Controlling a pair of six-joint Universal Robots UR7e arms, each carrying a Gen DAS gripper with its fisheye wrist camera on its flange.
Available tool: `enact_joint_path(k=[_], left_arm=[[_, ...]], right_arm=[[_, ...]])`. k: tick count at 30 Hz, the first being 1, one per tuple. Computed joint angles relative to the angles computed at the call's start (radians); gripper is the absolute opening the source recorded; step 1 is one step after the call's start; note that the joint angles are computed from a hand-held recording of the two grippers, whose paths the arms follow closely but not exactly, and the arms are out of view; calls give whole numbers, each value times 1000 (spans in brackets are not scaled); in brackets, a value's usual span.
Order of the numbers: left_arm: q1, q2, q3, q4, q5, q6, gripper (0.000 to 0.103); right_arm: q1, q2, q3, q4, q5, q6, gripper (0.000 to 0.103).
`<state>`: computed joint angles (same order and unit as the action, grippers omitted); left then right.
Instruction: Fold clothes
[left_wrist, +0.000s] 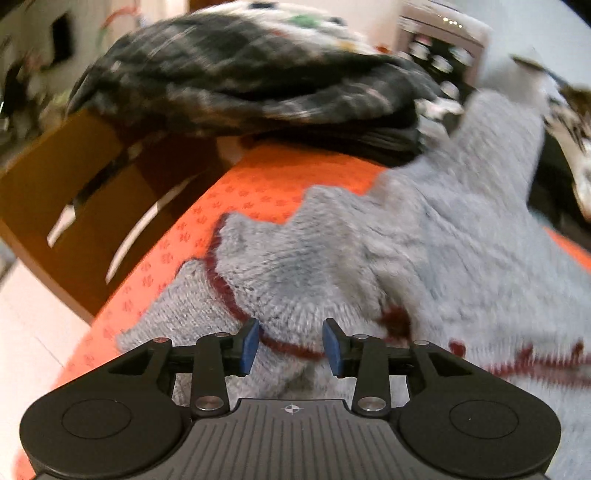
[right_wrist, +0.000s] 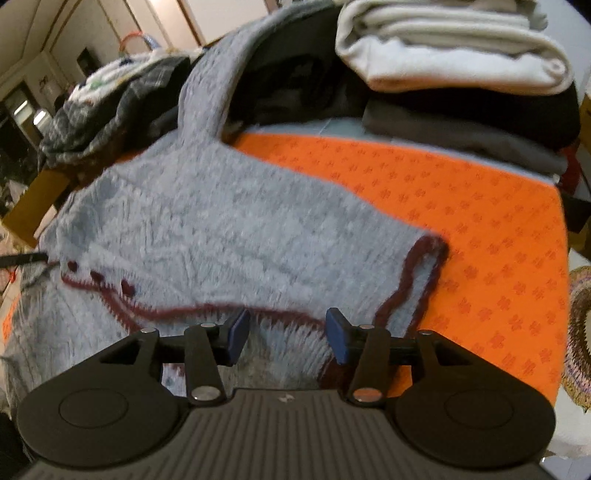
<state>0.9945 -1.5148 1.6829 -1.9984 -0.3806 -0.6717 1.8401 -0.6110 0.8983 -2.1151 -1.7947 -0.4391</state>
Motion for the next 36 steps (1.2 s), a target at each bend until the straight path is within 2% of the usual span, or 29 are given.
enact_joint_path(k=[4, 5, 6, 8, 11, 16, 19, 22, 24, 25, 28, 31, 33, 36], left_arm=[[35, 8, 9, -179, -71, 35, 43], [42, 8, 9, -197, -83, 26, 41], [48, 9, 8, -212, -94, 15, 32], [61, 10, 8, -241, -117, -7, 9], [41, 16, 4, -317, -84, 88, 8], [11, 13, -72, -364, -51, 163, 8], [1, -12, -111, -238, -29, 127, 8], [16, -30, -140, 11, -30, -9, 8], [32, -34, -141, 135, -38, -104, 9], [41, -35, -137, 174, -45, -137, 9], [56, -39, -97, 151, -41, -150, 12], [55, -47, -64, 60, -43, -109, 16], [53, -52, -54, 30, -53, -91, 26], [51, -56, -46, 13, -63, -90, 32]], right_arm=[[-1, -20, 53, -26, -4, -6, 51], [0, -27, 71, -43, -4, -13, 42], [1, -32, 80, -52, -5, -19, 28], [3, -41, 95, -66, -7, -26, 19], [15, -67, 140, -131, -14, -58, 11], [49, -138, 261, -290, -34, -179, 11], [58, -196, 366, -392, -28, -268, 11], [60, -246, 477, -478, -39, -375, 11], [60, -269, 529, -477, -78, -396, 12], [60, -279, 551, -473, -93, -393, 12], [63, -305, 606, -465, -147, -372, 12], [73, -321, 632, -479, -198, -313, 12], [74, -332, 634, -489, -196, -258, 14], [69, -335, 616, -496, -169, -137, 17]])
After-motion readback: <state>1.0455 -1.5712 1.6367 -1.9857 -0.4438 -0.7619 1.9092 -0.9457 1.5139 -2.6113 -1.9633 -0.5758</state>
